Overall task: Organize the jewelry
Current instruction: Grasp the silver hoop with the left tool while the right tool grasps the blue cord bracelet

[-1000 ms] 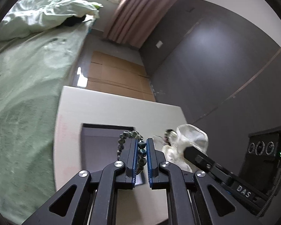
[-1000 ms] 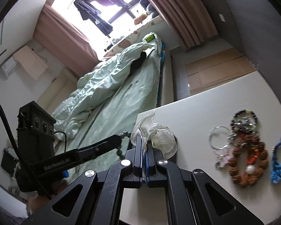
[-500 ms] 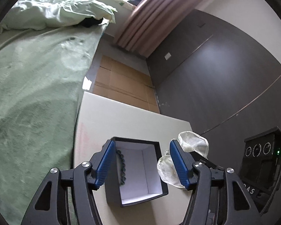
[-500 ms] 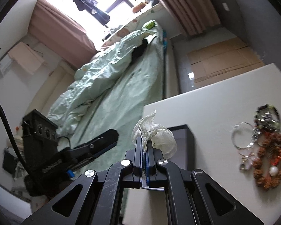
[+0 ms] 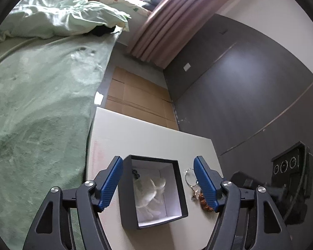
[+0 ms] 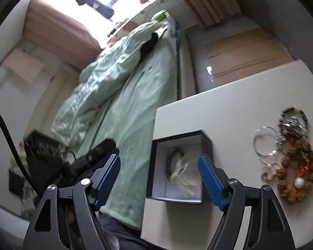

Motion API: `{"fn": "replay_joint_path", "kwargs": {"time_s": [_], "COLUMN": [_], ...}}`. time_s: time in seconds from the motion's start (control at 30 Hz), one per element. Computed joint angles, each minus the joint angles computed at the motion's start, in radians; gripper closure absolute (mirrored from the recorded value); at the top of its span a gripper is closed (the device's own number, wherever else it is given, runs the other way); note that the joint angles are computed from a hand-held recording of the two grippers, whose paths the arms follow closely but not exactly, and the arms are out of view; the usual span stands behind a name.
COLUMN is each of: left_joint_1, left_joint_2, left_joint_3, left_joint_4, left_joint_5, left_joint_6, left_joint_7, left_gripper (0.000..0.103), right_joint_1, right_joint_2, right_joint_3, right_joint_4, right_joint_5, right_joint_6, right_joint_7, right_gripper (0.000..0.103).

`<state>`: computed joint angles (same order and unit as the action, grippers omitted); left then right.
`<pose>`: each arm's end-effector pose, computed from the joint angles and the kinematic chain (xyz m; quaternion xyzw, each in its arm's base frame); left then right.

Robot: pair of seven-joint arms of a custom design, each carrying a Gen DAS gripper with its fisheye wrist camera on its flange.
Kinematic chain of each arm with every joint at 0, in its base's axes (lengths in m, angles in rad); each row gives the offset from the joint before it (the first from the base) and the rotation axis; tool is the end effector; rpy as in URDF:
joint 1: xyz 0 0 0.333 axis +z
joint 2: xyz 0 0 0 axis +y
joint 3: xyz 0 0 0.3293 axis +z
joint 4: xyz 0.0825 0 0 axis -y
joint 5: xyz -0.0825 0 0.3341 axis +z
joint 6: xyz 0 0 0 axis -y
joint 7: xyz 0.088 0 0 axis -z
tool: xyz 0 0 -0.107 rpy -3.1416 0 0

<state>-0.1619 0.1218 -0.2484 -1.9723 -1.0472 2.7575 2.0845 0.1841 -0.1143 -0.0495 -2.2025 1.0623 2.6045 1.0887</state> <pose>0.5456 -0.1913 0.5072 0.6202 -0.6495 0.4393 0.0216 0.4977 0.0481 0.5169 -0.5767 0.6978 0.0297 0.4238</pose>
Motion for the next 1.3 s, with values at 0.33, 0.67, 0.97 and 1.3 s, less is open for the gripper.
{"fn": "replay_joint_path", "kwargs": {"time_s": [0.33, 0.67, 0.97, 1.3], "left_joint_1": [-0.044, -0.077, -0.134, -0.218], "left_joint_2": [0.003, 0.045, 0.181, 0.399], "left_joint_3": [-0.005, -0.022, -0.014, 0.013], "left_joint_4": [0.015, 0.102, 0.270, 0.571], "left_joint_5": [0.200, 0.375, 0.615, 0.867], "left_joint_6": [-0.020, -0.136, -0.198, -0.410], "left_joint_7": [-0.053, -0.109, -0.219, -0.304], "left_gripper": [0.032, 0.032, 0.032, 0.047], "right_joint_1": [-0.018, -0.009, -0.083, -0.187], "right_joint_2": [-0.079, -0.140, -0.090, -0.076], "right_joint_3": [-0.024, -0.136, -0.182, -0.136], "right_joint_4": [-0.097, -0.173, -0.178, -0.185], "right_joint_5": [-0.218, -0.183, 0.056, -0.015], "right_joint_6": [0.100, 0.121, 0.072, 0.053], "right_joint_7": [0.165, 0.146, 0.017, 0.079], "right_gripper": [0.026, 0.026, 0.026, 0.026]}}
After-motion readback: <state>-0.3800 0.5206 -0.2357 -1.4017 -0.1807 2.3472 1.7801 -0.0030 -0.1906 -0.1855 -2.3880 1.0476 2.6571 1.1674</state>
